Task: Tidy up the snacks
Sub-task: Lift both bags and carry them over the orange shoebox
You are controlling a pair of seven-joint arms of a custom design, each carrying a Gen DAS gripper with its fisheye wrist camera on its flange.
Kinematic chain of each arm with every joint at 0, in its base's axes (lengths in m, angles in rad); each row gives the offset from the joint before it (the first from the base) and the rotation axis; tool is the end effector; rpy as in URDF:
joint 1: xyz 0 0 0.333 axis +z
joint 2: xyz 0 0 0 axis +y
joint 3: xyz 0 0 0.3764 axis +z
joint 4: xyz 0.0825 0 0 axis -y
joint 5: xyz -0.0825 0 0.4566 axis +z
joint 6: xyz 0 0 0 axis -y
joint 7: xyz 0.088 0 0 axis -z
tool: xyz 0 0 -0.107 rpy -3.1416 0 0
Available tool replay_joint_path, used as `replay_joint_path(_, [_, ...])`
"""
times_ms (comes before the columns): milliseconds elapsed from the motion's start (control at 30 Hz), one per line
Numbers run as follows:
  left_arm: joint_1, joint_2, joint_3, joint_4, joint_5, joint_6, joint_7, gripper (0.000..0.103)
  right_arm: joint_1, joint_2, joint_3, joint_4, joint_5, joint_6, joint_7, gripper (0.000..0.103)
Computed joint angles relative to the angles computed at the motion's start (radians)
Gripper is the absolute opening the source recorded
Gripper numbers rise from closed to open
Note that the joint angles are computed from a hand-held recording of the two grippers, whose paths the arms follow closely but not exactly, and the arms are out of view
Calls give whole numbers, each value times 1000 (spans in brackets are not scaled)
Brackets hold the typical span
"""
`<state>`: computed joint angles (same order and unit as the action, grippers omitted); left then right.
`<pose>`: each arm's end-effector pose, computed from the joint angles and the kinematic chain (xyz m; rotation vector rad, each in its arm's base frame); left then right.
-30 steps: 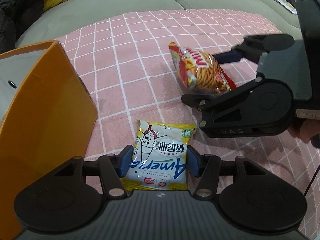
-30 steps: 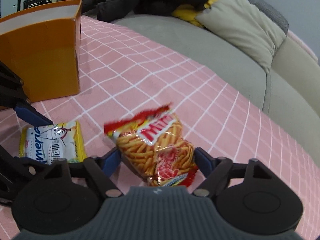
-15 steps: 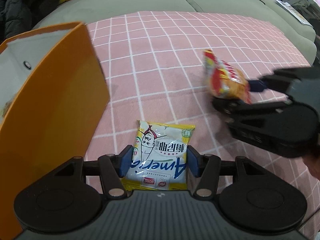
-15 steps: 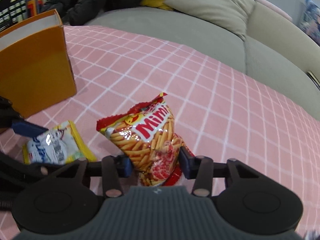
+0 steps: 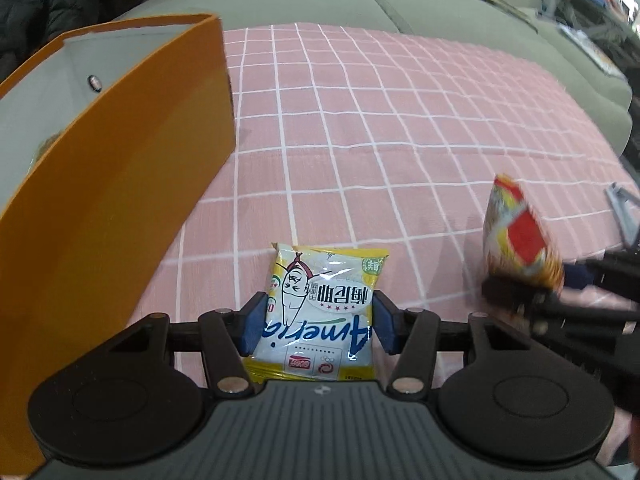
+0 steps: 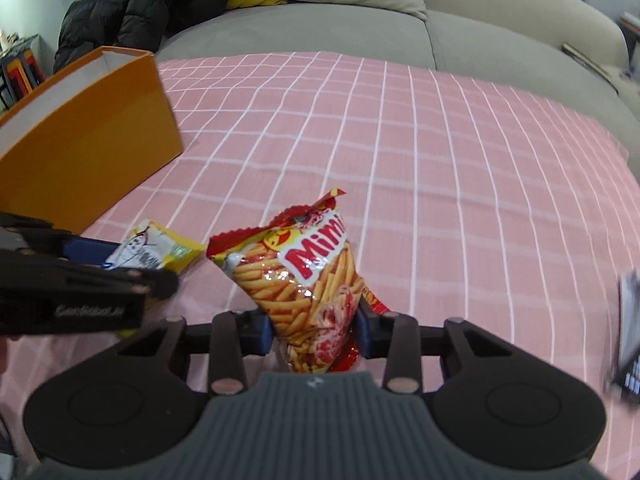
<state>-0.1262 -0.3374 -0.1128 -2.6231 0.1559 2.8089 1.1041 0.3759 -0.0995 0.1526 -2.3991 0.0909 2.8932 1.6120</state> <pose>0.4661 -0.1218 0.4280 -2.0309 1.8556 -0.5868 0.4970 0.2852 0.4329 -2.1618 1.4178 -0.3402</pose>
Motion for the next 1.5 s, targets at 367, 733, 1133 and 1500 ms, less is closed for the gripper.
replay_joint_path(367, [-39,-209,17,-95,-40,7,-16,62,36,-172,11,-108,91,-51,-23,34])
replay_joint_path(733, [-10,-413,28,-129,2,-11,-38,62,106,-253,4,-93,189,-18,-109,34])
replay_joint_path(1133, [132,-506,100,-88,44,-53,-16,62,258,-105,-47,142,430,26,-420,34])
replay_joint_path(1500, [197,-388,195,10,8,-46,79,62,205,152,34,476,518,-83,-595,34])
